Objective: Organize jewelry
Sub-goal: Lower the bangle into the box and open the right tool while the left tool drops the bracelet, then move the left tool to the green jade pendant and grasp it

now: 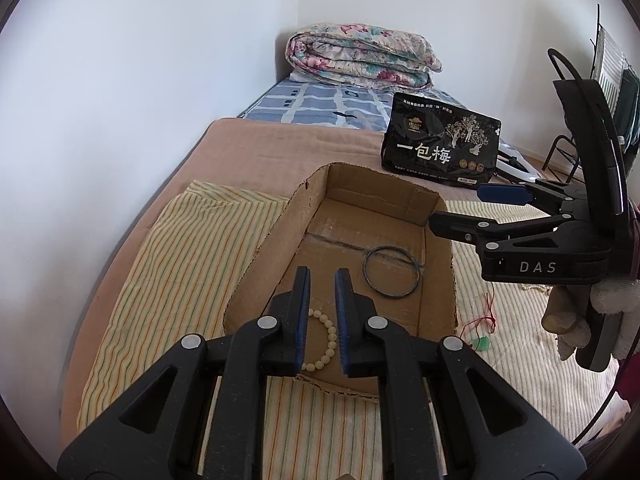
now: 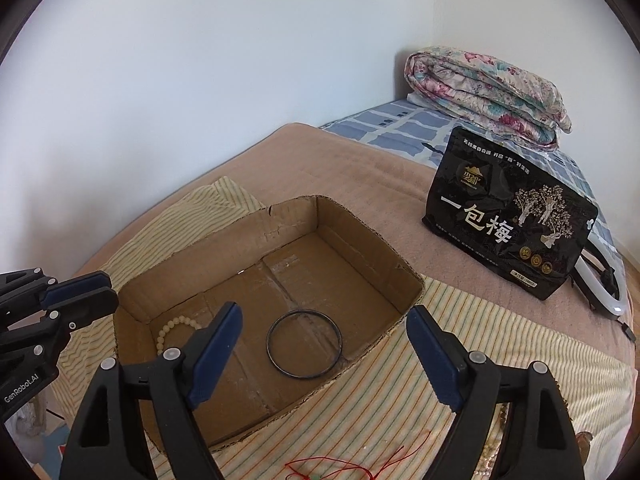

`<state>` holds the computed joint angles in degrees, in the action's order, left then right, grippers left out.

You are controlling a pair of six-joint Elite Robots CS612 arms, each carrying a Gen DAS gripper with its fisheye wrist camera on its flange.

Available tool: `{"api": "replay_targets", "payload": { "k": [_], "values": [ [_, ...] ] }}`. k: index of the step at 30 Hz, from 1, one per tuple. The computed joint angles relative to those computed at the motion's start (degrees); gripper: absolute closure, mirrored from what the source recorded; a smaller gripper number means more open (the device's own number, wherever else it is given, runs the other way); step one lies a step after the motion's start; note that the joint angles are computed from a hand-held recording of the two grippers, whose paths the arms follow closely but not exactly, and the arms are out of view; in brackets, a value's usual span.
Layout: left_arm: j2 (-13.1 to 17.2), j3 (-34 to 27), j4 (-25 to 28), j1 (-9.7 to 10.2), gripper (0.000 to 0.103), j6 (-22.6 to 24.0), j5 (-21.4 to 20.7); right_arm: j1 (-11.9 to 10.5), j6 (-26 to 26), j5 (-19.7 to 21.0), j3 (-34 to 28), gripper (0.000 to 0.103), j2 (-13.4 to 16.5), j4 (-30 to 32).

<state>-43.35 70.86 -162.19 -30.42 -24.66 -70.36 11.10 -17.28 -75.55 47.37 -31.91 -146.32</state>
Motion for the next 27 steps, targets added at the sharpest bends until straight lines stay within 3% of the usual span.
{"api": "replay_targets", "payload": {
  "k": [5,9,27],
  "values": [
    [-0.62,0.61,-0.82,-0.46,0.092,0.29,-0.59,-0.76,0.80,0.23,3.32,0.017,-2.05,-2.62],
    [-0.91,0.99,-2.83,-0.93,0.065,1.39,-2.15,-1.62,1.55,0.03,6.51,0.016,-3.94,-5.12],
    [-0.06,-1.30,-2.11,-4.09,0.065,5.65,-6.59,-7.22,5.09,-3.92,21.04,0.006,-12.34,-16.55]
  ]
}}
